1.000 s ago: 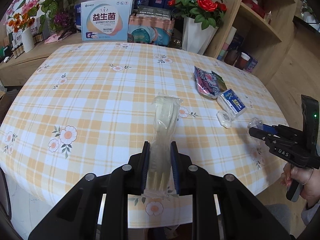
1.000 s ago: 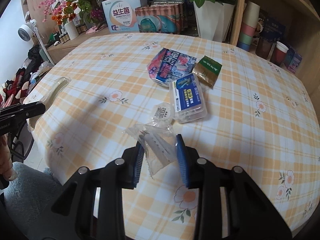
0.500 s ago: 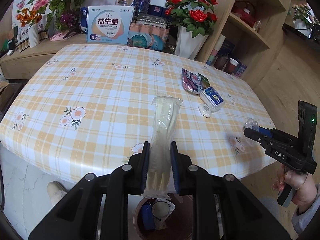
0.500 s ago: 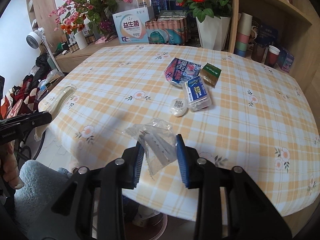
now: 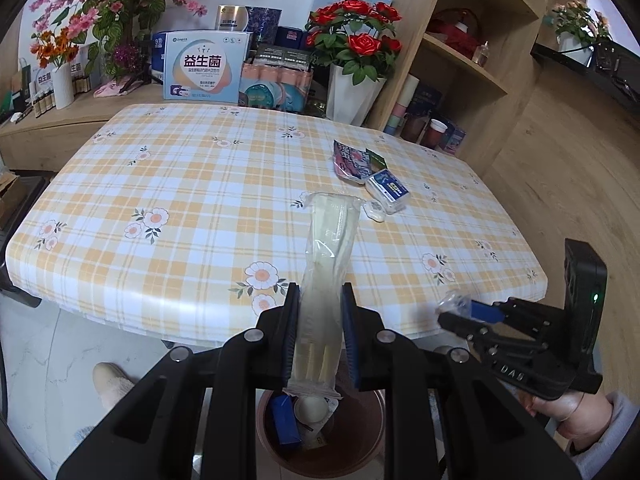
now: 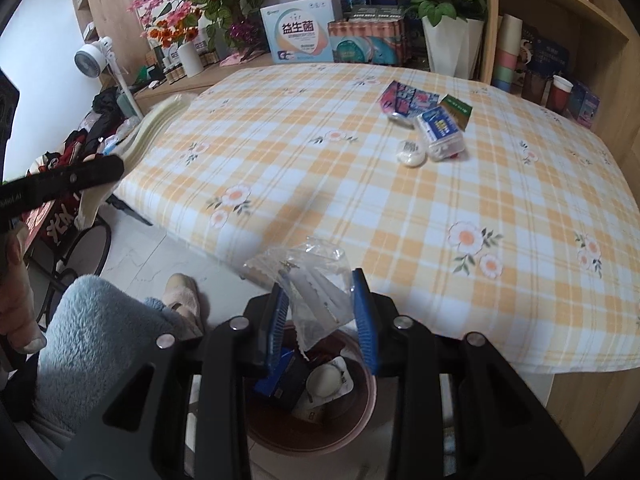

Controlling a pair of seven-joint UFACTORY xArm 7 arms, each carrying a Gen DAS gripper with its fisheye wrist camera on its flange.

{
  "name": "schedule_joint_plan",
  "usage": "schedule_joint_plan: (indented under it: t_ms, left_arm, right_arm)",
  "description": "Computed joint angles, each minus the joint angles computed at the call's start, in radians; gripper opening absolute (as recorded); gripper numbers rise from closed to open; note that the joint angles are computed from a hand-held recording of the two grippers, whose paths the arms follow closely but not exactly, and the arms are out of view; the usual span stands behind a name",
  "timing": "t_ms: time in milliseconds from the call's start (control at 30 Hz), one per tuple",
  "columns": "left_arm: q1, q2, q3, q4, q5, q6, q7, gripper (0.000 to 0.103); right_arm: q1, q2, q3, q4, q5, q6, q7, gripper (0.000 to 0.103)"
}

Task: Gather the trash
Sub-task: 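Carry both items over the bin and open the right gripper to drop the wrapper, then open the left gripper to drop the utensil pack into the bin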

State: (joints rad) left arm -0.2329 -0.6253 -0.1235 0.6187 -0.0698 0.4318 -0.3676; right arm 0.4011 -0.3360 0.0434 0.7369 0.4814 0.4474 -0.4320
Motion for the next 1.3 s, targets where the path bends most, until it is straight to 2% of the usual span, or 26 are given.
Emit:
schedule_joint_plan:
  t_ms: [100, 200, 233, 300, 433, 500, 700, 1300]
  left_arm:
    - [-0.004, -0.013, -0.003, -0.007, -0.002, 0.003, -0.004, 0.020]
    - [-0.002, -0.023, -0.007, -0.012, 0.001, 0.008, -0.010, 0.020]
    - [-0.002, -0.025, -0.008, -0.013, 0.002, 0.013, -0.012, 0.020]
    - [-0.002, -0.027, -0.007, -0.016, 0.003, 0.020, -0.013, 0.020]
    - [-0.006, -0.029, -0.005, -0.021, 0.001, 0.025, -0.014, 0.020]
    - [-0.010, -0.028, -0.004, -0.023, -0.002, 0.025, -0.014, 0.020]
    - [-0.034, -0.026, 0.001, -0.027, -0.016, 0.028, 0.001, 0.020]
    - [-0.110, -0.021, 0.001, -0.056, -0.070, 0.053, 0.043, 0.020]
  right_arm:
    - [0.011, -0.019, 0.000, -0.019, 0.010, 0.031, -0.001, 0.035]
    - [0.019, -0.037, 0.002, -0.041, 0.013, 0.033, -0.005, 0.043]
    - [0.024, -0.040, -0.002, -0.046, 0.022, 0.032, -0.009, 0.047]
    - [0.022, -0.050, 0.002, -0.057, 0.022, 0.014, 0.002, 0.063]
    - [0.011, -0.059, 0.004, -0.060, -0.001, -0.023, 0.030, 0.077]
    - [-0.002, -0.061, 0.008, -0.058, -0.024, -0.043, 0.056, 0.089]
    - [-0.016, -0.063, -0.008, -0.041, -0.063, -0.055, 0.087, 0.093]
    - [-0.090, -0.098, -0.023, -0.002, -0.186, -0.078, 0.180, 0.095]
